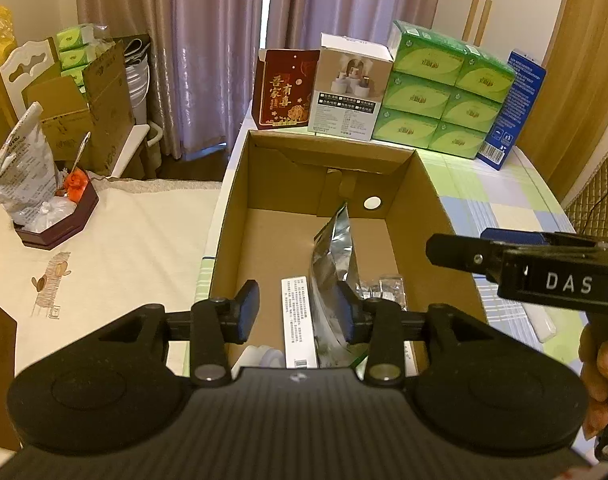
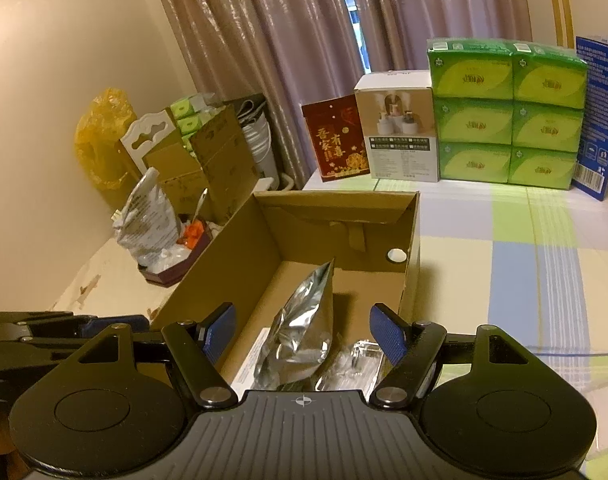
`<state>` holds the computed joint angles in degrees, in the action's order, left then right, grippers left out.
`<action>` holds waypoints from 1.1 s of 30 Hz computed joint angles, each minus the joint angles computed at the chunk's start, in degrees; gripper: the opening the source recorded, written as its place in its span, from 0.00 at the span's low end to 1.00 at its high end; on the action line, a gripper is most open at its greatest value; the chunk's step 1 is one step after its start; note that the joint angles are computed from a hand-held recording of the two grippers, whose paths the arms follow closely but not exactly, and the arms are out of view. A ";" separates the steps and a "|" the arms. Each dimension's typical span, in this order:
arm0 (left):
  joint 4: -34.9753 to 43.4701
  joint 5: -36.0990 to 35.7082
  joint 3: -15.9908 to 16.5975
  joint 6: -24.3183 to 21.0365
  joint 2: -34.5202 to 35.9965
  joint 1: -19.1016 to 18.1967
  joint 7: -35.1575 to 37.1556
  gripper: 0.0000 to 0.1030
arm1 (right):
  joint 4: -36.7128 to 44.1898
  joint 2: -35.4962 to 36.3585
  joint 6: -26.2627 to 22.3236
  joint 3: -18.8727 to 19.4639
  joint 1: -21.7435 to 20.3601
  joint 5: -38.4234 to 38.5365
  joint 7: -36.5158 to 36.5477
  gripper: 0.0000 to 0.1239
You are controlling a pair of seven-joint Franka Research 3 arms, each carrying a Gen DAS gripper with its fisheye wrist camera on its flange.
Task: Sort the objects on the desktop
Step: 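Open both tools to release the white box and foil bag into the box, then move both open tools back over the table toward the tray and cable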
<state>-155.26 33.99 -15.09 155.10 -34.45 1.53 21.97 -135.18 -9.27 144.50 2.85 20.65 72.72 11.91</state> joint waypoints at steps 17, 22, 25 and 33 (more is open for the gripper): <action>0.81 -1.02 -2.59 -9.38 -5.86 -4.38 -1.87 0.81 | -5.68 -8.79 -2.74 -2.58 -0.37 -3.90 1.29 0.74; 1.21 -0.19 -3.95 -11.83 -7.74 -5.67 -3.94 0.96 | -7.12 -11.71 -4.40 -4.05 -1.05 -5.47 1.57 0.76; 1.75 0.15 -4.53 -13.88 -8.48 -6.72 -4.49 0.99 | -8.01 -13.51 -5.26 -4.92 -1.51 -6.03 1.33 0.76; 3.79 1.16 -6.89 -19.43 -9.15 -9.41 -7.73 0.99 | -10.40 -18.30 -7.66 -7.84 -3.64 -7.89 -0.57 0.78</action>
<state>-151.47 35.15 -21.98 135.67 -43.60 -7.88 14.24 -145.58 -27.56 136.84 -4.99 17.00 64.83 11.34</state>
